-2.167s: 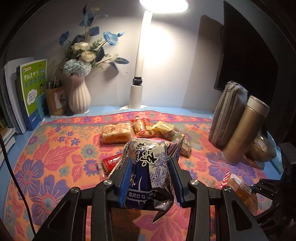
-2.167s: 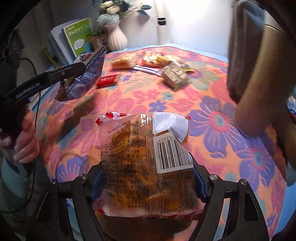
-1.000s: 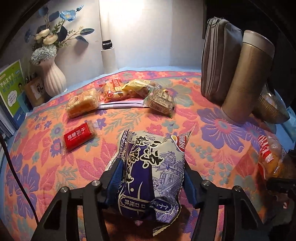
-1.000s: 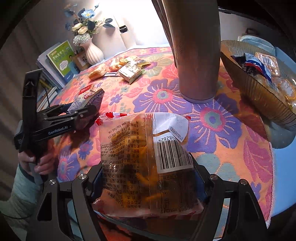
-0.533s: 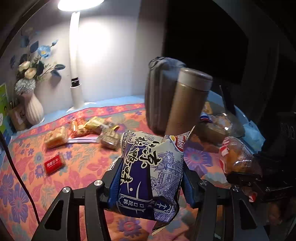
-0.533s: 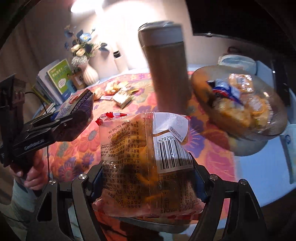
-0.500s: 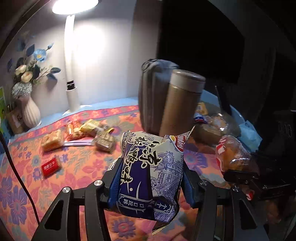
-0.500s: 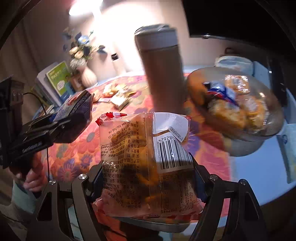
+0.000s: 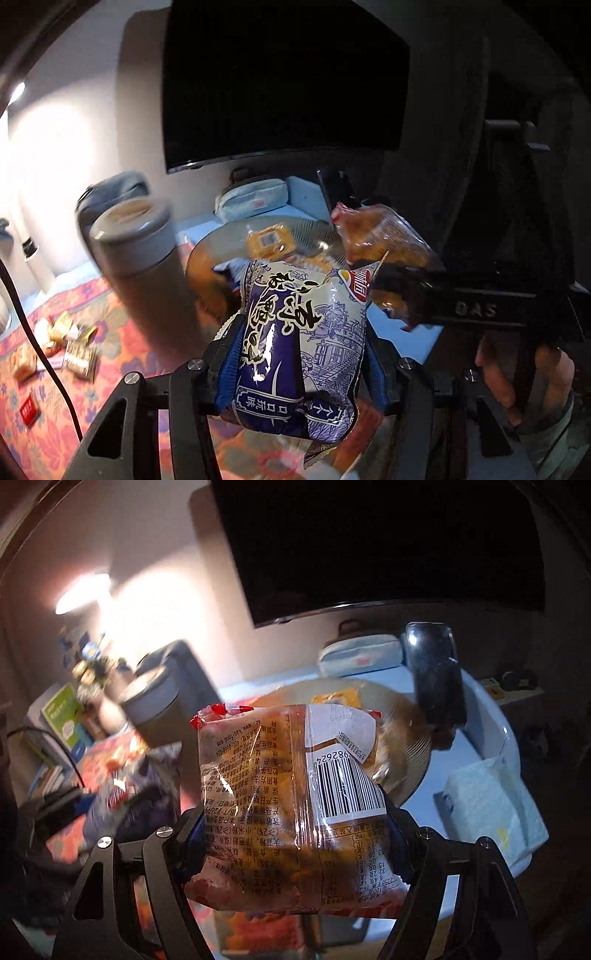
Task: Organize snacks
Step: 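Carry the purple snack bag and bread bag over the glass bowl, then open both grippers to drop the two bags into the bowl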
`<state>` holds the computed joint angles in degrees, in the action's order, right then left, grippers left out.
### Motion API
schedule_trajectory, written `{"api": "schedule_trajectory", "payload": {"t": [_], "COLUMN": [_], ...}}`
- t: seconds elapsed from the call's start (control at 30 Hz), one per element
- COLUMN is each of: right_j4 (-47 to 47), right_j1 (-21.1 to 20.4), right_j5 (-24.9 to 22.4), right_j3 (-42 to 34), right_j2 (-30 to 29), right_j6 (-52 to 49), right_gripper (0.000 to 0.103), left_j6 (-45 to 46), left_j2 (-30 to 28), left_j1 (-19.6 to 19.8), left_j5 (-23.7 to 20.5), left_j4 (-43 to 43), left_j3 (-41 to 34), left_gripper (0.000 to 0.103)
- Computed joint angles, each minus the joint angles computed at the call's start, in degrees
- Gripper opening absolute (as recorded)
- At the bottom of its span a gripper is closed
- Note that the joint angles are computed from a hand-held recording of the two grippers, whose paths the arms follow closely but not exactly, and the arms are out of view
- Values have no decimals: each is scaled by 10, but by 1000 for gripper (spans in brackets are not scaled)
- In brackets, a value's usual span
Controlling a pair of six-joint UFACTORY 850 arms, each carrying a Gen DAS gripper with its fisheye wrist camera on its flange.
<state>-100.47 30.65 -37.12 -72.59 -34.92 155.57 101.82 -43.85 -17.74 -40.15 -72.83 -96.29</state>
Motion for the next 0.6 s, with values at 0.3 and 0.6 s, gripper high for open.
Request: {"api": "schedule_trajectory", "payload": {"t": [0.3, 0.6], "right_j4": [-37, -67], "right_j1": [-79, -120], "right_j5": [72, 157], "right_j3": [-6, -44], "right_j2": [-4, -33], "right_j6": [54, 54], "right_gripper": [76, 82], "left_j6": [-64, -43], "left_j2": [-49, -93], "left_j1": [-67, -89], "left_j5": [110, 189], "left_j4": [6, -11], "left_j3": [-76, -119], "left_gripper": [55, 76]}}
